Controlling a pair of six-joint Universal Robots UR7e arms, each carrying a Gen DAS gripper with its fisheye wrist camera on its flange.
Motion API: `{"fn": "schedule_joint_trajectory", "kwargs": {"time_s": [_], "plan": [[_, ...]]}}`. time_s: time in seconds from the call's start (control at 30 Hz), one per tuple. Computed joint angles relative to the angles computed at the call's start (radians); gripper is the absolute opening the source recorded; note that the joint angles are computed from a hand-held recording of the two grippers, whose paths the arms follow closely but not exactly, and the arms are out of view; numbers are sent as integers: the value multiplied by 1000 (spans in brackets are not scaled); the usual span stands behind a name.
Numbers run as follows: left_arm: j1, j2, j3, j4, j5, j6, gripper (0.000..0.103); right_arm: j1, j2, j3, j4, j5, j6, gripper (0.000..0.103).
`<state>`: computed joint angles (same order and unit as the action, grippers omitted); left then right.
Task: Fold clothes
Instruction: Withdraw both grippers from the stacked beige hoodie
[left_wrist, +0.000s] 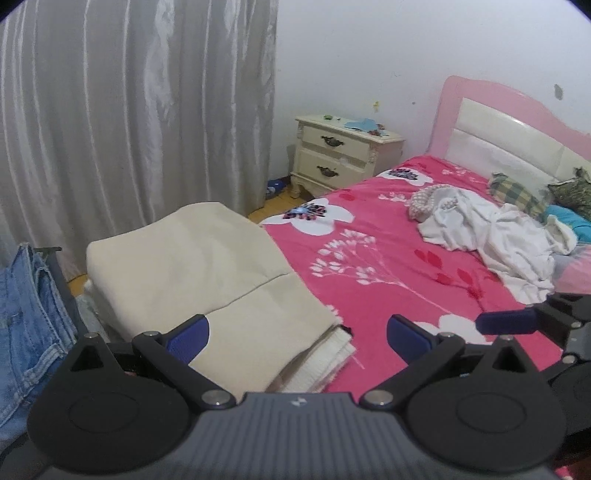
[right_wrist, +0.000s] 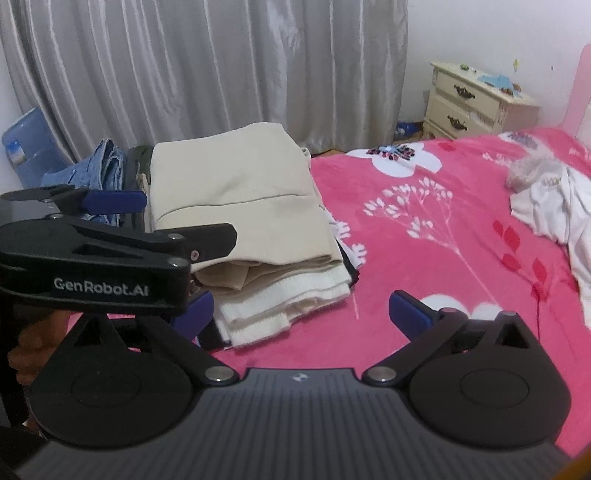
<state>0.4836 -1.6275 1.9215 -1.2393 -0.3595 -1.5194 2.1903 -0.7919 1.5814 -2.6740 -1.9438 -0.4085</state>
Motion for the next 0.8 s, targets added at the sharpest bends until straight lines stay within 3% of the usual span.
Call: {"fn": "schedule_joint_trajectory", "kwargs": {"time_s": [0.3, 0.4, 0.5, 0.57, 0.8], "plan": [[61, 102, -142, 416, -40, -449, 103, 9, 42, -27, 29, -18, -34, 101], [83, 118, -158, 416, -74, -458, 103, 10, 51, -38, 40, -23, -32, 101], [94, 91, -124, 287, -97, -358, 103, 9, 63, -51, 45, -36, -29, 101], [98, 93, -122, 270, -104, -336, 103, 7, 70, -61, 55, -45, -24, 101], [117, 147, -187, 403, -109, -556, 103, 1, 80, -74, 55, -66, -46, 101]]}}
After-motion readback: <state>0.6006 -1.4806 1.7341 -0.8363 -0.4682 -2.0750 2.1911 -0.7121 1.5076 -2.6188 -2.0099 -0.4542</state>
